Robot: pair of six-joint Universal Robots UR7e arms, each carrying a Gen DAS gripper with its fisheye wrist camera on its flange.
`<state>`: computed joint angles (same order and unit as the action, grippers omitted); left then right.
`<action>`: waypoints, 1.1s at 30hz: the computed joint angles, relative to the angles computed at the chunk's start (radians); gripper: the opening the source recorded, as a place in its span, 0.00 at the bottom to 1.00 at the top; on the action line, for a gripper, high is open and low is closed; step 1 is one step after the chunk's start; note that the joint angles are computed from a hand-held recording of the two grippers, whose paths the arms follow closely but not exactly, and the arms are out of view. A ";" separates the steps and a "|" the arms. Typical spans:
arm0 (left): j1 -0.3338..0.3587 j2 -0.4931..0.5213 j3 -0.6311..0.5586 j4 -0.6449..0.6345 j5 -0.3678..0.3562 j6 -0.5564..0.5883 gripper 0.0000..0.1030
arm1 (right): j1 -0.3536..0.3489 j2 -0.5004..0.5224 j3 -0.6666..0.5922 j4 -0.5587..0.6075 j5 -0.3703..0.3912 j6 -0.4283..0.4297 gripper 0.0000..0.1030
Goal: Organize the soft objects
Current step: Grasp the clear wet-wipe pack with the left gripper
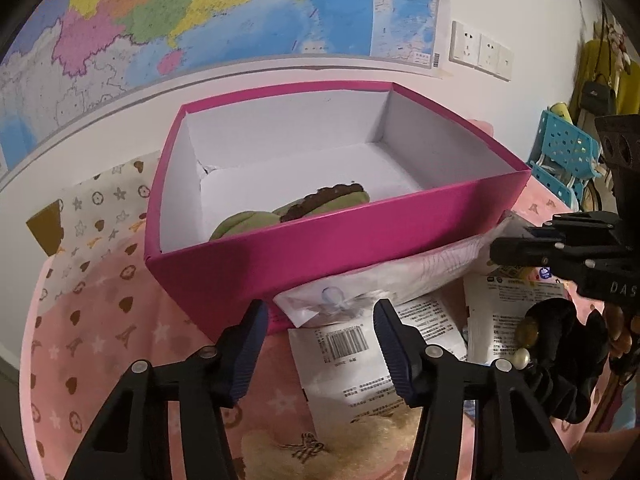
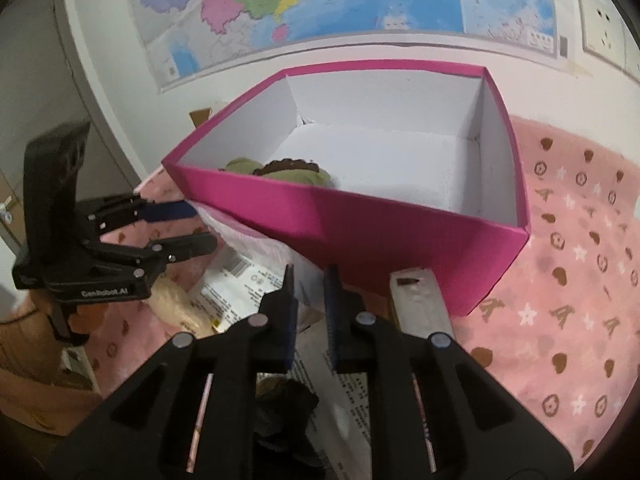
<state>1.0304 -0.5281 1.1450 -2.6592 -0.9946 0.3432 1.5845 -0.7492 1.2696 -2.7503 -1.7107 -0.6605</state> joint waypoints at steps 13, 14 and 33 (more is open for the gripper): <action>0.023 0.013 -0.050 0.077 -0.064 -0.029 0.48 | -0.014 -0.008 -0.011 0.022 0.046 0.080 0.12; 0.024 0.013 -0.049 0.079 -0.066 -0.024 0.46 | -0.011 -0.006 -0.006 0.016 0.036 0.066 0.13; -0.011 -0.060 0.047 -0.012 -0.112 -0.009 0.35 | 0.006 -0.068 0.065 -0.046 0.082 0.022 0.09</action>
<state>1.0190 -0.5881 1.1918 -2.6712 -1.1063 0.3341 1.5902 -0.8171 1.3342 -2.7967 -1.6286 -0.6388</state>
